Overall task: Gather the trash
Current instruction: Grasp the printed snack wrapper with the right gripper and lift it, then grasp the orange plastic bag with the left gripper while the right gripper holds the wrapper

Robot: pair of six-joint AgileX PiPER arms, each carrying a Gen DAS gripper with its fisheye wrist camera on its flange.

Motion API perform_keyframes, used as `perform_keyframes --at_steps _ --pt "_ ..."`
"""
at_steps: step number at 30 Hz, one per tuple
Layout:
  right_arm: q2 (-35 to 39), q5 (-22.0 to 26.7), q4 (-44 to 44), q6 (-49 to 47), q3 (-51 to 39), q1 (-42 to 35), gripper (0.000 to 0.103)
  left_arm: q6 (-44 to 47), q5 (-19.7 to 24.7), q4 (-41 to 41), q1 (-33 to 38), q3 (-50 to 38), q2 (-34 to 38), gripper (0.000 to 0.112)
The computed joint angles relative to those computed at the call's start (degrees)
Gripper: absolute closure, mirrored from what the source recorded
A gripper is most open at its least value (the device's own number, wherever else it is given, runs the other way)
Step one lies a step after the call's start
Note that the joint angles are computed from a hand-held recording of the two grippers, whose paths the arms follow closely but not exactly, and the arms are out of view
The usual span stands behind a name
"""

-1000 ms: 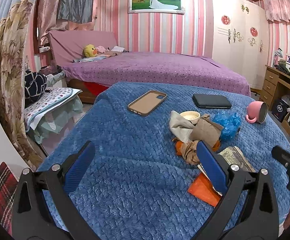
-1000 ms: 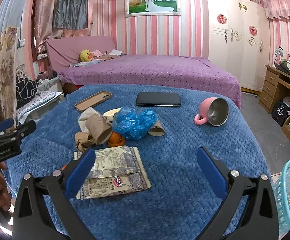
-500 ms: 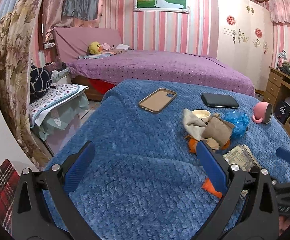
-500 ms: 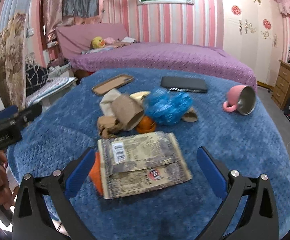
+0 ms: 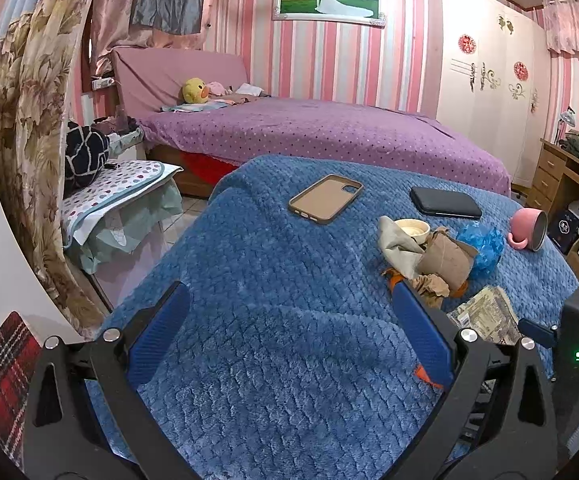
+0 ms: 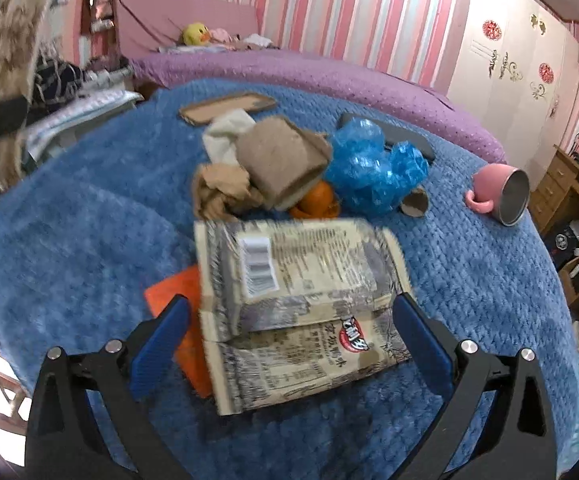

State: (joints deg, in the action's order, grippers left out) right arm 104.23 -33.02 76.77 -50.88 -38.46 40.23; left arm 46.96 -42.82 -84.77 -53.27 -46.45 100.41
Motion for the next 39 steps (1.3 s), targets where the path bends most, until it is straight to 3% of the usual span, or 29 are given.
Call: perform_keyframes --at_steps 5,8,10,12,13,14,17,25,32,34,39 --pt "-0.72 -2.42 2.32 -1.14 0.79 -0.82 0.005 -0.54 0.11 0.33 -0.06 -0.06 0.08 0.014" --pt "-2.36 -0.41 0.07 0.77 2.24 -3.20 0.008 -0.23 0.07 0.30 -0.26 -0.36 0.29 0.014" --pt "-3.14 2.74 -1.62 1.45 2.67 -5.68 0.044 0.20 0.08 0.06 -0.44 -0.80 0.62 0.014" --pt "-4.06 4.96 -4.56 4.10 3.44 -7.94 0.058 0.53 0.12 -0.16 -0.57 -1.21 0.93 0.014" --pt "-5.00 5.91 -5.75 5.02 3.97 -8.92 0.070 0.53 0.14 -0.13 -0.61 -1.27 0.99 0.014" --pt "-5.74 6.86 -7.98 6.75 4.57 -9.81 0.074 0.76 0.12 -0.33 -0.74 -1.58 1.20 0.014" --pt "-9.09 8.45 -18.38 15.99 7.37 -12.56 0.078 1.01 0.25 -0.48 -1.09 -1.96 1.45 0.014" --pt "-18.53 5.31 -25.72 20.31 13.43 -14.94 0.085 3.66 3.22 -1.13 -2.47 -5.40 3.74 0.015" --pt "-22.45 8.90 -42.98 33.54 16.36 -22.37 0.087 -0.67 11.98 2.99 -2.42 -8.44 5.79 0.015" --pt "-23.06 9.27 -45.97 35.64 16.90 -23.78 0.098 -1.00 15.35 3.56 -2.52 -10.51 7.35 0.015" --pt "-25.12 10.43 -55.03 42.85 18.47 -27.23 0.099 8.15 17.10 -4.26 -4.59 -17.99 12.56 0.015"
